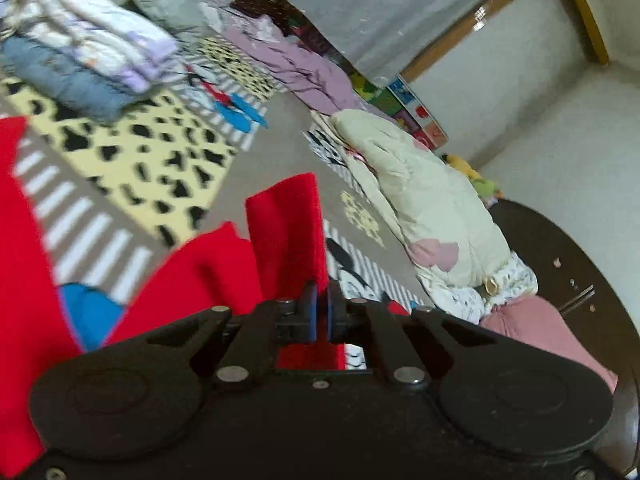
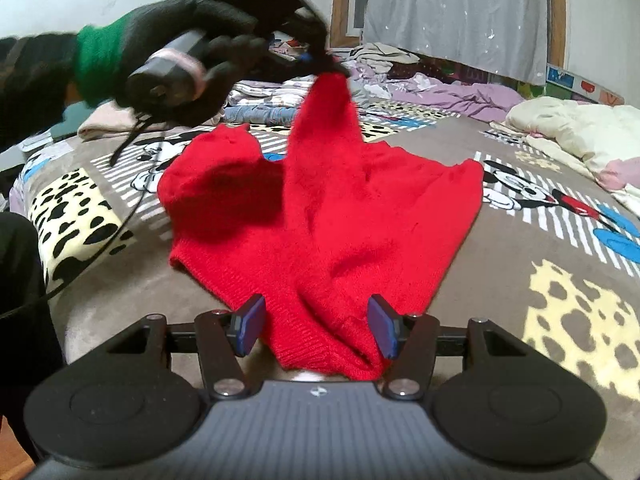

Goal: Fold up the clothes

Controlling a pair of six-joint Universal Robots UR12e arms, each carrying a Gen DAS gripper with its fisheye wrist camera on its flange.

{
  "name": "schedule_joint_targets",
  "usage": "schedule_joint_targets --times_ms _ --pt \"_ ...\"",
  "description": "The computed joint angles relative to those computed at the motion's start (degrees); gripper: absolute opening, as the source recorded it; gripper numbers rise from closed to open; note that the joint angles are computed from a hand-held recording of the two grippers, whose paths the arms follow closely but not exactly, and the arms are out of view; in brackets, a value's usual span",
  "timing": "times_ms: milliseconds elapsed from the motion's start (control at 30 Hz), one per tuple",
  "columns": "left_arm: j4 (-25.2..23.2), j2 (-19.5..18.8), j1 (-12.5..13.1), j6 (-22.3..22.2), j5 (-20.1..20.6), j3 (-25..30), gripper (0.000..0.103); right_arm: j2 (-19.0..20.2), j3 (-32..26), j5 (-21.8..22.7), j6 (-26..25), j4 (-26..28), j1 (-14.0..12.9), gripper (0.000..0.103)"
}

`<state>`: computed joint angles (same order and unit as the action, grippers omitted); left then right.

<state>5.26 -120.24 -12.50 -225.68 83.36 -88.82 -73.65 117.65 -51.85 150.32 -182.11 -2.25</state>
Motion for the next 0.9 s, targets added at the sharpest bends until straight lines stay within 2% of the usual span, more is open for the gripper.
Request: schedule_joint_targets --times_ms 100,233,467,800,900 --pt "-2.8 -2.4 -0.9 0.5 -0.4 4.4 0.002 -0.1 0.1 0.4 0.1 0.9 -0.4 0.057" --pt "-9.0 -5.7 -2.1 2.5 0.6 10.4 0.002 0.0 -0.2 1.7 1.0 2.1 -0.9 0.057" --pt "-18.5 -10.0 -3.7 9.9 3.2 17.1 0.002 0.1 -0.6 3.5 2.3 3.6 -1.7 0.057" --pt "-23.2 -12.3 -5.0 20.9 6.0 20.0 0.002 0.0 -0.7 4.2 2.2 4.2 -1.9 0.057" --pt "-22.8 -12.1 -4.8 21.1 5.8 19.8 0.002 0.0 -0.5 2.8 2.2 2.3 -1.6 0.055"
